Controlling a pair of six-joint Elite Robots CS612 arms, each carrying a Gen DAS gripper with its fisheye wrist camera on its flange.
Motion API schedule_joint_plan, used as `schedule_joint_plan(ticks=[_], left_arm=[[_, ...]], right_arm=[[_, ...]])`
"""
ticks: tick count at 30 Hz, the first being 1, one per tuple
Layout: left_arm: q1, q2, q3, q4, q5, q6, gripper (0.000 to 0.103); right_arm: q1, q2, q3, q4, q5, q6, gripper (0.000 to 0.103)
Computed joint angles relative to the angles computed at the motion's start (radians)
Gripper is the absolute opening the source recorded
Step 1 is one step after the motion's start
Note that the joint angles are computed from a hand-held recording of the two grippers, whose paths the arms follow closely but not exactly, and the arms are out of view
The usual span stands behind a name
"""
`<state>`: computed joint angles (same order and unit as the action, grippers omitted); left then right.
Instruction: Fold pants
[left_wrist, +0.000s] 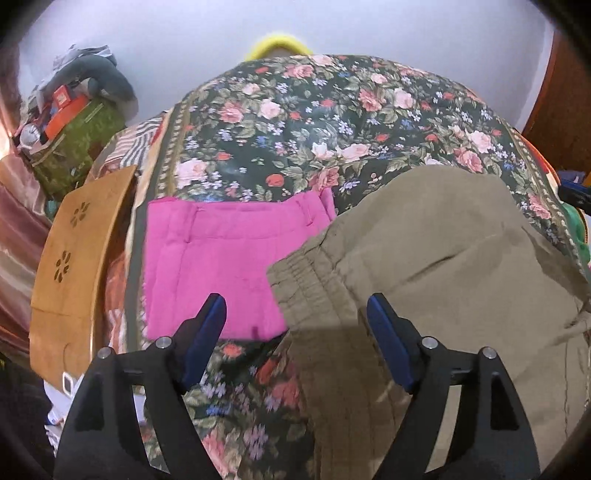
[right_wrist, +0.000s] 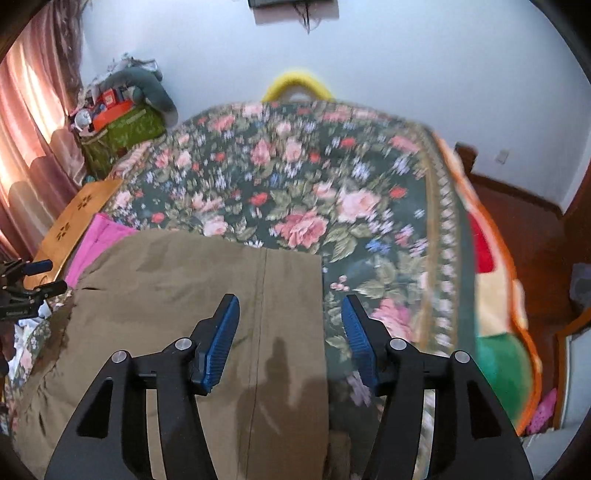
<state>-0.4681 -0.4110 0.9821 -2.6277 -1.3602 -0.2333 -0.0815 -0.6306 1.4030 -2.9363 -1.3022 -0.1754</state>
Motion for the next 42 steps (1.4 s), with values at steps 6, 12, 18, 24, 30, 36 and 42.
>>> schedule_joint_plan(ticks=[6, 12, 18, 24, 30, 36, 42], left_arm=[[0.013, 0.058, -0.090, 0.051, -0.031, -0.021, 0.085], [0.034, 0.103, -0.158, 0.070, -0.074, -0.116, 0.103], [0.061, 0.130, -0.191, 0.075, -0.241, -0.170, 0.091], [0.049, 0.105, -0.146, 0.027, -0.203, -0.156, 0.052], [0.020, 0.035, -0.047, -0.061, -0.033, -0.086, 0.049], [0.004, -0.048, 0.058, -0.203, 0.030, -0.044, 0.049], [0.001, -0.107, 0.131, -0.270, 0.029, -0.045, 0.049]], right_arm=[[0.018, 0.092, -0.154, 0.154, -0.059, -0.011, 0.054], [0.012, 0.157, -0.246, 0.206, 0.002, 0.095, 0.054], [0.031, 0.172, -0.257, 0.205, -0.032, 0.082, 0.034], [0.035, 0.156, -0.217, 0.098, -0.062, 0.087, 0.012], [0.035, 0.098, -0.140, -0.051, -0.080, 0.048, 0.011], [0.025, 0.025, -0.080, -0.219, -0.056, 0.109, 0.011], [0.020, -0.050, 0.009, -0.324, -0.015, 0.103, 0.011]])
